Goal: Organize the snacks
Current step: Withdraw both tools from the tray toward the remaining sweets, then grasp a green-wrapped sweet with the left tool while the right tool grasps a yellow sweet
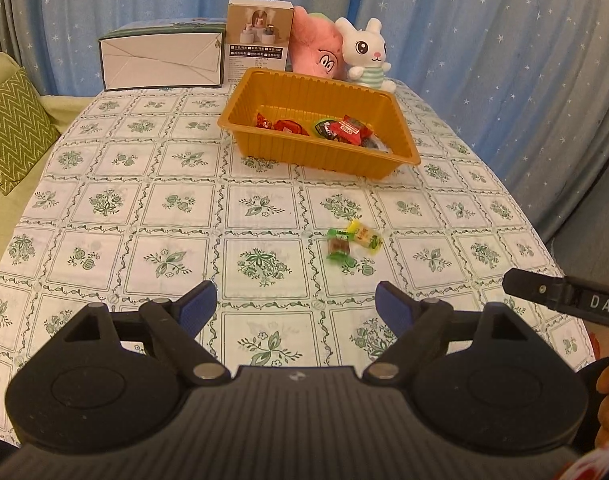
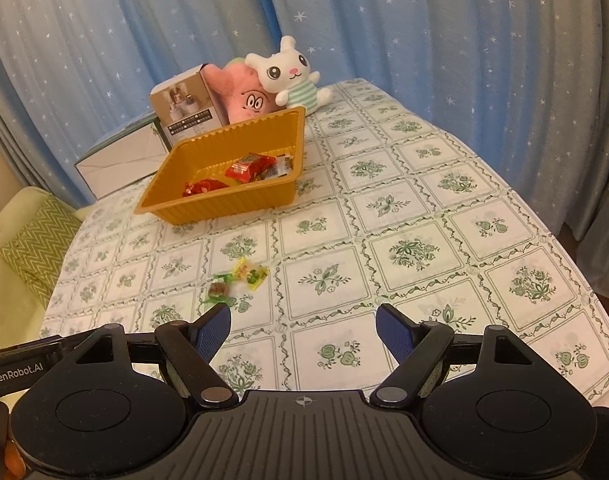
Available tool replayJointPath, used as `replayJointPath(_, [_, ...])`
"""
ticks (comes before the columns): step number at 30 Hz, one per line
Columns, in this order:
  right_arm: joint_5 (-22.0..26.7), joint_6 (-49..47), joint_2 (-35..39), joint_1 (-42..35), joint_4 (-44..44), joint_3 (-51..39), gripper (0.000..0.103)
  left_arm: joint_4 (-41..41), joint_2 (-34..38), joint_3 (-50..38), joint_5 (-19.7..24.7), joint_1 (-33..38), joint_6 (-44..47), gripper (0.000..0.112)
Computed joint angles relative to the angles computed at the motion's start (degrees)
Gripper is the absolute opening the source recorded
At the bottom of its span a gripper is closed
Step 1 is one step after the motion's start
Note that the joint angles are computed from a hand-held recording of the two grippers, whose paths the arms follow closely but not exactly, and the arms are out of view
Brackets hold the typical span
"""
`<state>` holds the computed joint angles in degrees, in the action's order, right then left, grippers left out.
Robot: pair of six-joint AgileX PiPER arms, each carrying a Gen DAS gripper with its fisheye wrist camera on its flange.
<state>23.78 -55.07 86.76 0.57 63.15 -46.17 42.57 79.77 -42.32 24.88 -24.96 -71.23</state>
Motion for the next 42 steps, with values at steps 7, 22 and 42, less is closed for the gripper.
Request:
replayJointPath(7, [-0.3,-1.3,0.5,0.3,0.7,-0.1,0.079,0.4,0.7,-0.3,-0.6,0.0,-0.1,0.085])
replayJointPath(22, [-2.2,-20.2,8.6,1.1,13.6,-2.2,0.079,8.2,8.7,-1.5,-7.9,2.5,-5.3,0.077])
replayJointPath(42, [-2.6,-36.7,24.0,3.1,25.8,-12.2,0.067,54.9,25.9,-8.6,-15.9,5.6,-47.0,0.049])
